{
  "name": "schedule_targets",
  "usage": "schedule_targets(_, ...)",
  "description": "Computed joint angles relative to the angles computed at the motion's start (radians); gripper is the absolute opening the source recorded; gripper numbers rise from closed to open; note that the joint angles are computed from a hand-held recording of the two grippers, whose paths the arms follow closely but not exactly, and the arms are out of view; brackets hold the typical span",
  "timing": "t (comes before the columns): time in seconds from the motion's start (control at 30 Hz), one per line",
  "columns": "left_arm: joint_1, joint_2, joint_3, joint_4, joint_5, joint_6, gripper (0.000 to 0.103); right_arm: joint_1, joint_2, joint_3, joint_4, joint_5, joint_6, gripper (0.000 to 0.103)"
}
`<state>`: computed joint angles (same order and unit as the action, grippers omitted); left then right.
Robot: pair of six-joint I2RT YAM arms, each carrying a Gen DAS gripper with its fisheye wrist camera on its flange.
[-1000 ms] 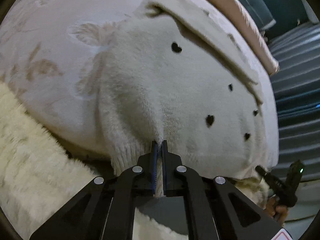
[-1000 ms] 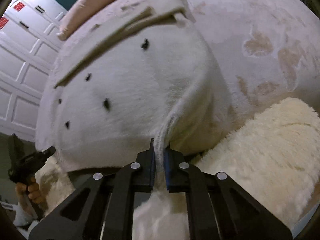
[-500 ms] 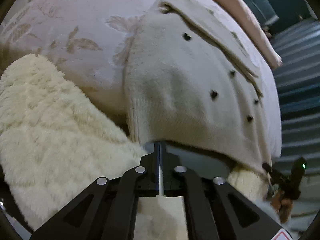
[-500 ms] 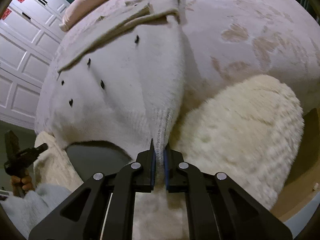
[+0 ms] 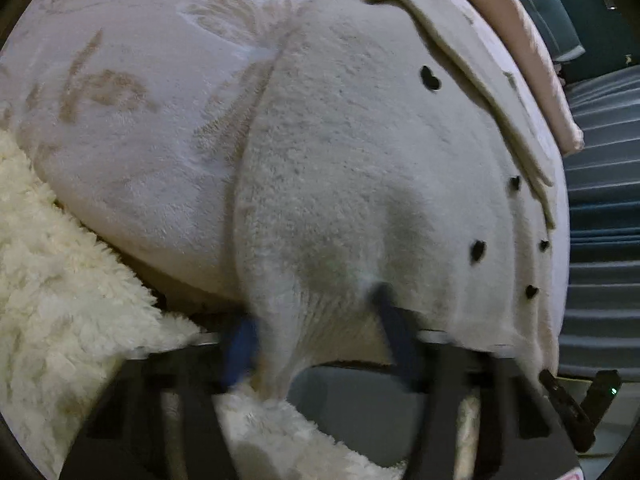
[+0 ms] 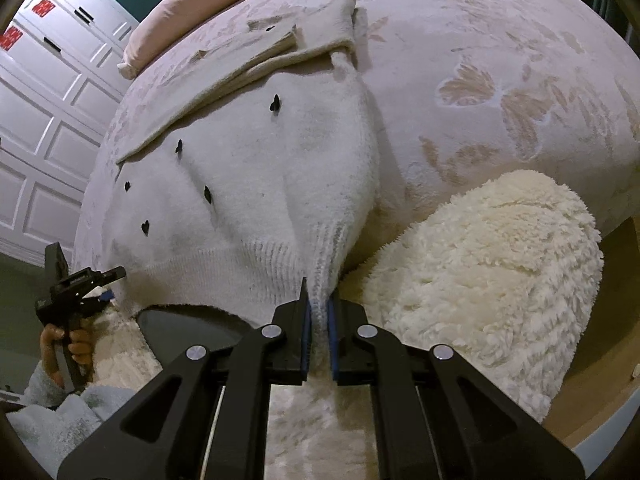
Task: Fold small clothes
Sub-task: 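Carry the hem with both tools over the body toward the collar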
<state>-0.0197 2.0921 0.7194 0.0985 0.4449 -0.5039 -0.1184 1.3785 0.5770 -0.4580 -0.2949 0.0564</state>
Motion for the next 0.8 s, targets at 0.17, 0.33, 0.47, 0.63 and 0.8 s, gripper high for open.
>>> schedule_targets(0.17,0.062,-0.191,-0.143,-0.021,0.110,0.047,0.006,0.003,-0.015,-0.005,-0.088,0.056,-0.066,0.005)
schedule_targets(0.33,0.070,-0.452,-0.224,-0.260,0.157,0.118,0.004,-0.025,-0.084,0.004,-0.249,0.062,-0.148,0.005)
schedule_targets(0.47,0.052,-0.594,-0.186,-0.461,0.153,0.146,0.004,-0.046,-0.135,0.077,-0.442,0.076,-0.241,0.005)
schedule_targets(0.63,0.069,-0.535,0.089,-0.378,0.134,0.093,0.005,-0.096,-0.011,0.327,-0.276,-0.085,-0.208,0.006)
schedule_targets(0.8,0.047,-0.269,0.521,-0.221,-0.110,-0.108,0.014,-0.095,0.104,0.438,0.366,0.071,0.219,0.054)
